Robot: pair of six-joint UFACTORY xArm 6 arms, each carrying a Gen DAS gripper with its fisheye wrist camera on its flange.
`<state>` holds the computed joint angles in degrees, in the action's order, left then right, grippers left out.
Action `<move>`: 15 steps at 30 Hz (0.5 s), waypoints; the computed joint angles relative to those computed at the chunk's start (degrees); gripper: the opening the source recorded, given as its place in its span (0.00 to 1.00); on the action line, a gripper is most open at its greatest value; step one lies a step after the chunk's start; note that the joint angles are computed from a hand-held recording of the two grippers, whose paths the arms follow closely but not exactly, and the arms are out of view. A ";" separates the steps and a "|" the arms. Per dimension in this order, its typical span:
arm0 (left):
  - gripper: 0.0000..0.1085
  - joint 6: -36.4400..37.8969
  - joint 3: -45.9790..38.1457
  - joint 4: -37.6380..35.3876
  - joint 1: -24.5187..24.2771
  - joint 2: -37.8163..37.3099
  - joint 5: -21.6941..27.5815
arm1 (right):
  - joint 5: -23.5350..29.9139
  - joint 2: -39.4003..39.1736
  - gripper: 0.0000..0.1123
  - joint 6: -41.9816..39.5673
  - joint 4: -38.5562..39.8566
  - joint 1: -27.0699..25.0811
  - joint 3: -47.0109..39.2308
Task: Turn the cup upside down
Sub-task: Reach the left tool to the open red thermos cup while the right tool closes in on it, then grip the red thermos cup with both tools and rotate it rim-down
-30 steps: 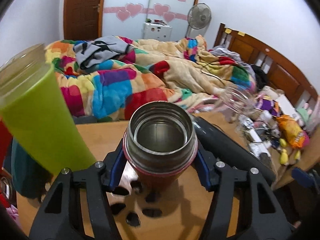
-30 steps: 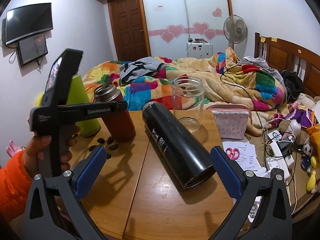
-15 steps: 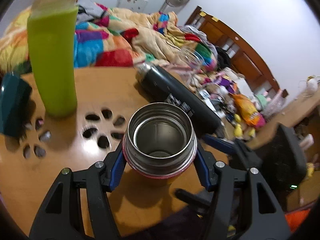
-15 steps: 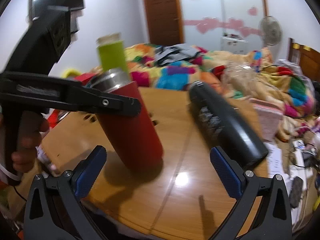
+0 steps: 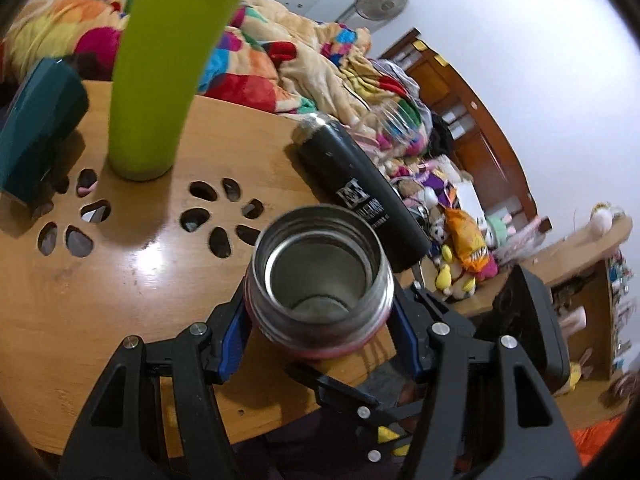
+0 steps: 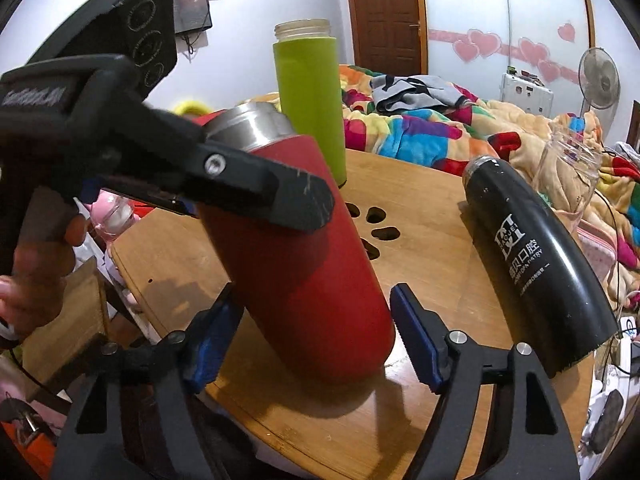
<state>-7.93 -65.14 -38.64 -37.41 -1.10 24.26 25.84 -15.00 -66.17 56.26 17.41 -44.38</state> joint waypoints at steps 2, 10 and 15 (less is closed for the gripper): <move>0.58 -3.28 0.59 1.88 0.41 0.14 -0.95 | 0.95 0.14 0.59 -0.28 0.03 -0.22 -0.24; 0.64 -9.65 2.55 4.70 1.14 0.97 -4.18 | 0.42 0.65 0.54 -1.42 1.83 0.69 -0.34; 0.68 -21.69 2.26 18.51 1.60 2.01 -2.64 | 0.63 0.57 0.53 -2.41 2.74 0.89 -0.05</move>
